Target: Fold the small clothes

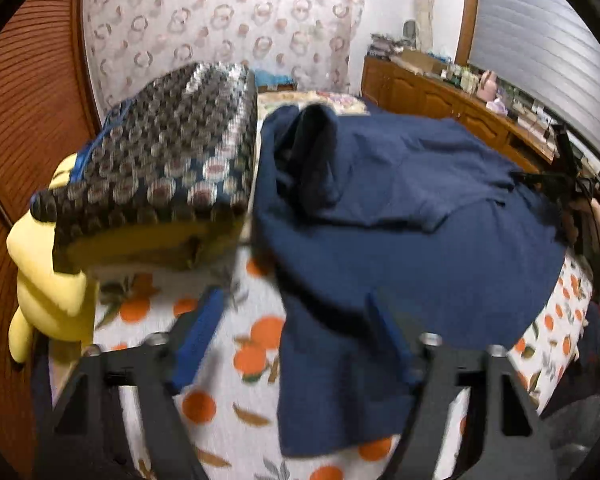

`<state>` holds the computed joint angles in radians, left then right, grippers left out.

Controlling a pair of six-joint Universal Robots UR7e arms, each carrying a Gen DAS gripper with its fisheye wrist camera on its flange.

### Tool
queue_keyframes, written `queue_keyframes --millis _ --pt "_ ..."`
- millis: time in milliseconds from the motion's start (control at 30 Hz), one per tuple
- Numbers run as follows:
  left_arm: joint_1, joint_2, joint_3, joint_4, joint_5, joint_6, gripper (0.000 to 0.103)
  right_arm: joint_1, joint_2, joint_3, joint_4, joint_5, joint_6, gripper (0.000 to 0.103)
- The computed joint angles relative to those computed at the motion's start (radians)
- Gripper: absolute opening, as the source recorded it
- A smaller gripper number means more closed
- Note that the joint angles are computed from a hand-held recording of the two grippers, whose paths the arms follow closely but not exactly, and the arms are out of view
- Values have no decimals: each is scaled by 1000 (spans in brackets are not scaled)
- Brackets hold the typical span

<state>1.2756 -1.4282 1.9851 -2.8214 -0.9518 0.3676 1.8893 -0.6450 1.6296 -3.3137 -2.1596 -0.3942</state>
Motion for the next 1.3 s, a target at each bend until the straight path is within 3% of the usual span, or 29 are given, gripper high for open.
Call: queue_keyframes --millis 167,333,400,433,467,533,733,900,1033,1100,1167,1200,1267,1300 --pt "8 -19 36 39 27 -29 40 19 23 -9 -31 -39 -4 50" --pt "20 -39 65 43 14 -36 34 30 38 -22 -33 -68 -19 51" --pt "24 -48 62 63 -2 -48 22 33 53 -18 -56 -86 -35 51" --pt "24 -54 65 73 -12 -51 7 32 55 -10 -69 -88 -43 51" --pt "23 -60 72 75 -18 -45 4 31 58 -11 -73 -89 -46 52" --pt "25 -78 81 87 -45 -50 3 23 50 2 -78 -76 -46 52" --pt "-15 -156 126 87 12 -68 3 17 48 5 -78 -68 -47 52" --pt "-22 -151 133 96 60 -77 3 17 47 7 -79 -72 -52 53" --pt "-25 -146 128 56 36 -80 4 17 46 8 -78 -71 -52 53" --pt "-37 -132 122 33 54 -66 12 17 45 8 -78 -71 -52 53" --pt "-40 -114 107 14 32 -51 44 17 45 9 -78 -71 -51 53" --pt "-40 -107 99 14 15 -49 49 17 45 9 -79 -70 -51 53" --pt "-45 -75 77 -4 4 -40 71 17 45 9 -79 -71 -51 53" --pt "-51 -61 71 -19 5 -35 75 16 45 10 -79 -70 -50 53"
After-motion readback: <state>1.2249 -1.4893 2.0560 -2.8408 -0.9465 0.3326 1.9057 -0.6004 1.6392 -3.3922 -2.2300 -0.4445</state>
